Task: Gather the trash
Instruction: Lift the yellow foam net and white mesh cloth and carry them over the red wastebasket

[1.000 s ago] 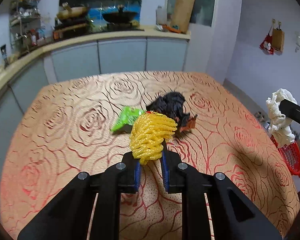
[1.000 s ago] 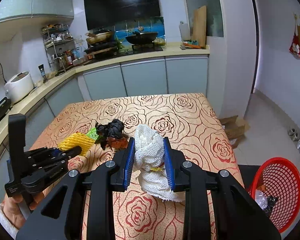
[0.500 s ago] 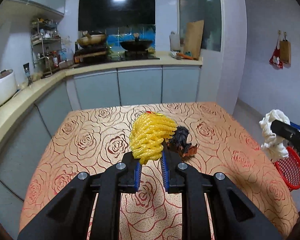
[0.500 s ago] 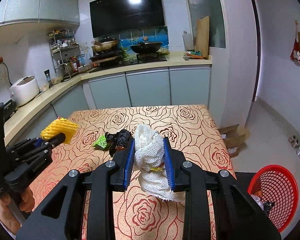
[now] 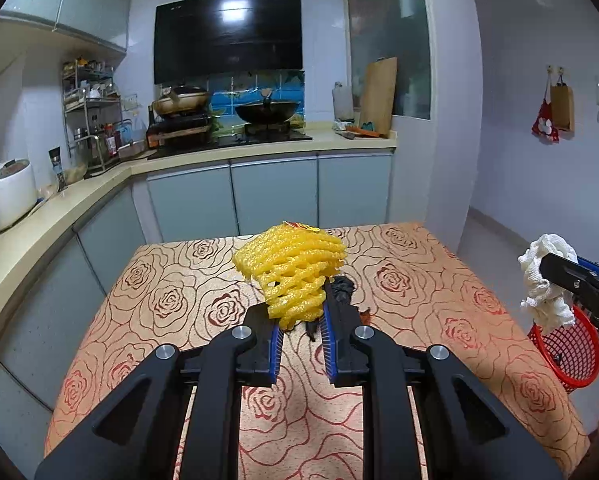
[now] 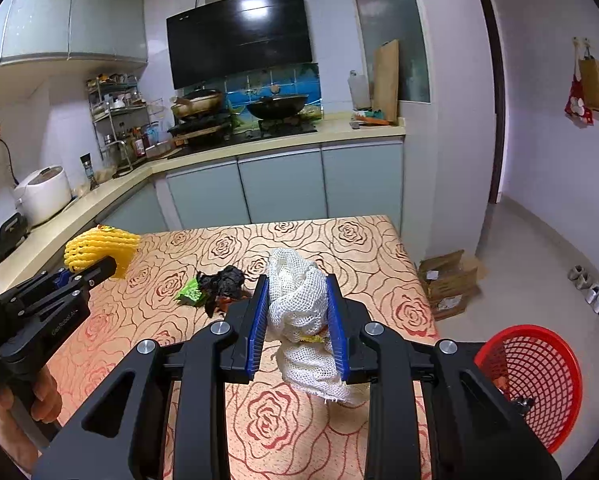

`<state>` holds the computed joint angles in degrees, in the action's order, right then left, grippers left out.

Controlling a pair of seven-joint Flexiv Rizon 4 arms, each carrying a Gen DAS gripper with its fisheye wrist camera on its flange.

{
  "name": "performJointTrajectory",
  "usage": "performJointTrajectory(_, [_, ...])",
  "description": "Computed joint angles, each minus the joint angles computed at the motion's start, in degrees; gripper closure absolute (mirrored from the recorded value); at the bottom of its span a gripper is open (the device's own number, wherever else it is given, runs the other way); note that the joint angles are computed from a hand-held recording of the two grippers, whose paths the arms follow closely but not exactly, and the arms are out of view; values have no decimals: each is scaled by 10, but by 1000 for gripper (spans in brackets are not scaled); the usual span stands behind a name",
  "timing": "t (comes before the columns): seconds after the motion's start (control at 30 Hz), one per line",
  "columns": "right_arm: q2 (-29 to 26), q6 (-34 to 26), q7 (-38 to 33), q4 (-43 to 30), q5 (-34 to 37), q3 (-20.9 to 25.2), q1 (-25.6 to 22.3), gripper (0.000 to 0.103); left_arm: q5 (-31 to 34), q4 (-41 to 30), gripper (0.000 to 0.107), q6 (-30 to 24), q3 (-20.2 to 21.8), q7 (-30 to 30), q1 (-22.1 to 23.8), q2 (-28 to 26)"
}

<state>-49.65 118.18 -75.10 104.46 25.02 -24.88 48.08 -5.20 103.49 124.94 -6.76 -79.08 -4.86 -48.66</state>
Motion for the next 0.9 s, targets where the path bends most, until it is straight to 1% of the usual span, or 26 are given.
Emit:
performJointTrajectory(0.2, [2, 3, 3, 14, 19, -12, 9, 76, 15, -2, 91, 3, -5, 10, -13, -1])
performJointTrajectory(0.47, [6, 8, 7, 39, 48, -34, 19, 76, 49, -22, 91, -8, -30, 23, -19, -10])
performJointTrajectory(0.6, [9, 13, 9, 57, 66, -47, 21, 76, 72, -39, 91, -21, -50, 29, -20, -19])
performJointTrajectory(0.67, [10, 16, 10, 67, 75, -53, 22, 76, 89, -51, 91, -38, -68, 31, -16, -25])
performJointTrajectory(0.77, [10, 19, 12, 83, 93, -66, 26, 76, 100, -66, 91, -53, -80, 39, -24, -35])
performJointTrajectory(0.9, [11, 21, 22, 106, 113, -78, 23, 76, 125, -96, 91, -83, -113, 56, -27, -56])
